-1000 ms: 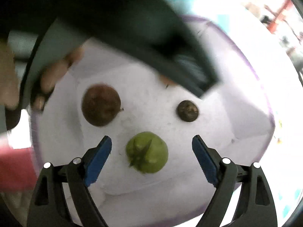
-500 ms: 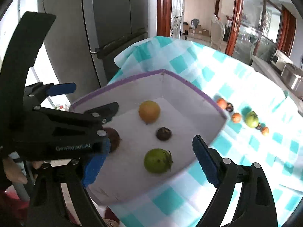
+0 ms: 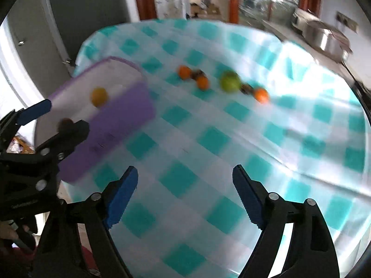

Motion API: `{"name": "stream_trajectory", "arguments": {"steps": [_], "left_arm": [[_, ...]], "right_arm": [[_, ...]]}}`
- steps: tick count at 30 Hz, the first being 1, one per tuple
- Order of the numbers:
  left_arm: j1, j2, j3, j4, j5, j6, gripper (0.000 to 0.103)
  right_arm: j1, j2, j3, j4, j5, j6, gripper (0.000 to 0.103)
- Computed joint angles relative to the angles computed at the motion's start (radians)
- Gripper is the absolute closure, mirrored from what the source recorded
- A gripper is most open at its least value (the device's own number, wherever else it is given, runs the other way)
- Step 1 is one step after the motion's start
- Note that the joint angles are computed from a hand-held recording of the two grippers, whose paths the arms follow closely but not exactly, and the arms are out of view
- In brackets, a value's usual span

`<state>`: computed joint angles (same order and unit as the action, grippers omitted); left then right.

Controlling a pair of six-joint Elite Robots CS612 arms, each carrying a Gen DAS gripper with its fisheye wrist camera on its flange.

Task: Organize fruits
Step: 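Grasp a small orange with the right tool while the left tool grasps another orange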

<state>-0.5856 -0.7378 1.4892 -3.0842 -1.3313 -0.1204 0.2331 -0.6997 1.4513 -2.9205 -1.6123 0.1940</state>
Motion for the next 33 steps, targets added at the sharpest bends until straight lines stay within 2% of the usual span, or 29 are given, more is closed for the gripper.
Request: {"name": "stream_trajectory", "arguments": {"steps": [2,5,9,13,16,21,25,33], "left_arm": [[-0.022,0.013,-0.018,0.034,-0.001,-0.010,0.002],[-0.048,0.028,-0.038,0.085,-0.019,-0.007,0.002],[-0.064,0.050,-0.069,0.145,-0.034,0.034,0.002],[-0.060,0.074,-0.106,0.227,-0.058,0.045,0.002],[-0.051,0.104,-0.153,0.275,-0.083,0.048,0.002],[-0.028,0.200,-0.325,0.342,-0.146,0.017,0.002],[-0.006,0.289,-0.495,0.393,-0.174,-0.020,0.002],[0.033,0.532,-0.932,0.550,-0.173,-0.120,0.008]], "right_arm": [[-0.027,-0.016,0.056,-0.025,0.040,0.022,0.023],[-0.054,-0.031,0.115,-0.046,0.060,0.050,0.023],[-0.076,-0.028,0.154,-0.057,0.075,0.083,0.025],[-0.090,-0.009,0.155,-0.059,0.120,0.139,0.029],[-0.094,0.004,0.132,-0.040,0.105,0.138,0.029],[-0.097,0.041,0.032,0.042,0.001,0.060,0.030],[-0.122,0.102,-0.115,0.117,-0.010,0.059,0.030],[-0.148,0.312,-0.514,0.316,-0.051,0.067,0.040]]}}
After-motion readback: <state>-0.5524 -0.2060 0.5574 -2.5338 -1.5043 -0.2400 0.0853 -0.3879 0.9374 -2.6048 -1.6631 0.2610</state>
